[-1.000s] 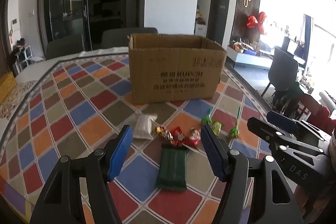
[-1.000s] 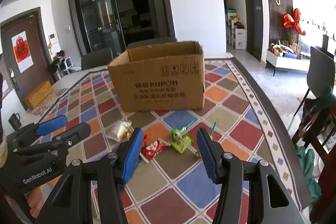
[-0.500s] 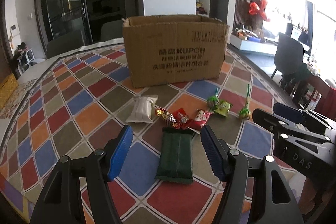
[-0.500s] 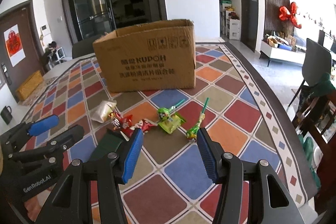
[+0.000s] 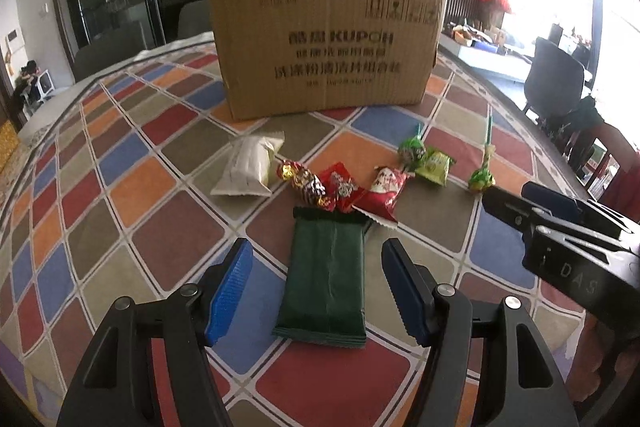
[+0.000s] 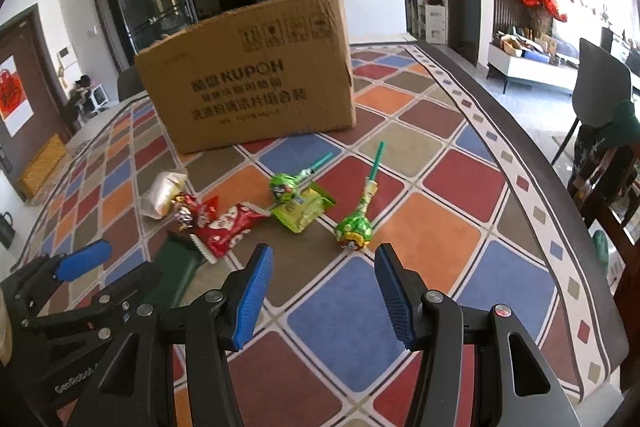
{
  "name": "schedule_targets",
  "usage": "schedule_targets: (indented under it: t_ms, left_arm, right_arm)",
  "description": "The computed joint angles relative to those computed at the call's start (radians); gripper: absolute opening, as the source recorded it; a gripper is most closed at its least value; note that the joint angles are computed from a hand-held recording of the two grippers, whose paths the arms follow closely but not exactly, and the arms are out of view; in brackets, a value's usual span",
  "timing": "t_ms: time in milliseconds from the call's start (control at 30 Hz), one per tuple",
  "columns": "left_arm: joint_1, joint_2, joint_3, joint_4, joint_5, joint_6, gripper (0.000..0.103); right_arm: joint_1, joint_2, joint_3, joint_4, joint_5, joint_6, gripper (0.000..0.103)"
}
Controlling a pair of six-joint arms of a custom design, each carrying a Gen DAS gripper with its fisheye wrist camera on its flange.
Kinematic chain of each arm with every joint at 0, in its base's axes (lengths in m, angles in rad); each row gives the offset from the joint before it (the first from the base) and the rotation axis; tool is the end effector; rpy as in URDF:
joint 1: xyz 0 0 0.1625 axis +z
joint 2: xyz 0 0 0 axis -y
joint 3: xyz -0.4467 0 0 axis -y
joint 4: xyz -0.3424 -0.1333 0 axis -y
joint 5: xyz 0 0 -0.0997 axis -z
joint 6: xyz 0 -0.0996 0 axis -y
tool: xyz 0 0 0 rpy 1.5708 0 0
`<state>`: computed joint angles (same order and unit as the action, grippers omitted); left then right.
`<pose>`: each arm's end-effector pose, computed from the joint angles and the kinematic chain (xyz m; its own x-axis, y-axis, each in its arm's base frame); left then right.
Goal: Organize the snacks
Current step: 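Close the left tool on the dark green bar while the right grasps a green lollipop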
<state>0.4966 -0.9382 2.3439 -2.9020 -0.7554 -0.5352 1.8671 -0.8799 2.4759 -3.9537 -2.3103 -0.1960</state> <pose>-0.2666 -0.3785 0.1095 -0.6871 0.2984 -0.6624 0.6119 0.7293 -0.3062 0.1797 -0.3618 0.1831 -0.7896 0.1046 0.6046 -0.3670 0.7092 -0.6019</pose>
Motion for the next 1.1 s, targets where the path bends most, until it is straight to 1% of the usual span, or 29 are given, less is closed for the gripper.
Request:
schedule_targets:
  t_ms: [233, 367, 600, 833, 900, 933, 1000, 1033, 1067, 1100]
  left_arm:
    - [0.028, 0.018, -0.017, 0.003, -0.019, 0.007, 0.065]
    - [0.043, 0.027, -0.028, 0.009, -0.028, 0.01, 0.064]
    - [0.062, 0.039, -0.042, 0.018, -0.047, 0.011, 0.059]
    - [0.073, 0.051, -0.057, 0.018, -0.046, 0.024, 0.059]
    - [0.078, 0.053, -0.062, 0.022, -0.054, 0.026, 0.056]
    - [0.081, 0.054, -0.065, 0.028, -0.058, 0.027, 0.055]
    - [0.076, 0.06, -0.063, 0.023, -0.046, 0.035, 0.05]
    - [0.075, 0.063, -0.062, 0.022, -0.043, 0.039, 0.05]
    - [0.075, 0.063, -0.061, 0.014, -0.047, 0.047, 0.046]
    - [0.074, 0.063, -0.061, 0.016, -0.045, 0.046, 0.045]
  right_arm:
    - [-0.033, 0.006, -0.014, 0.018, 0.004, 0.012, 0.054]
    - [-0.049, 0.006, -0.021, 0.034, 0.015, 0.016, 0.054]
    - [-0.071, 0.012, -0.041, 0.045, 0.012, 0.02, 0.054]
    - [-0.079, 0.024, -0.065, 0.051, 0.014, 0.0, 0.053]
    - [-0.08, 0.026, -0.071, 0.057, 0.008, -0.003, 0.049]
    - [-0.081, 0.026, -0.075, 0.061, 0.008, -0.004, 0.048]
    - [-0.083, 0.026, -0.079, 0.067, 0.004, -0.001, 0.046]
    - [-0.083, 0.027, -0.079, 0.066, 0.001, -0.002, 0.045]
    - [-0.083, 0.029, -0.081, 0.063, -0.004, -0.004, 0.042]
    - [-0.083, 0.03, -0.082, 0.063, -0.007, -0.006, 0.04]
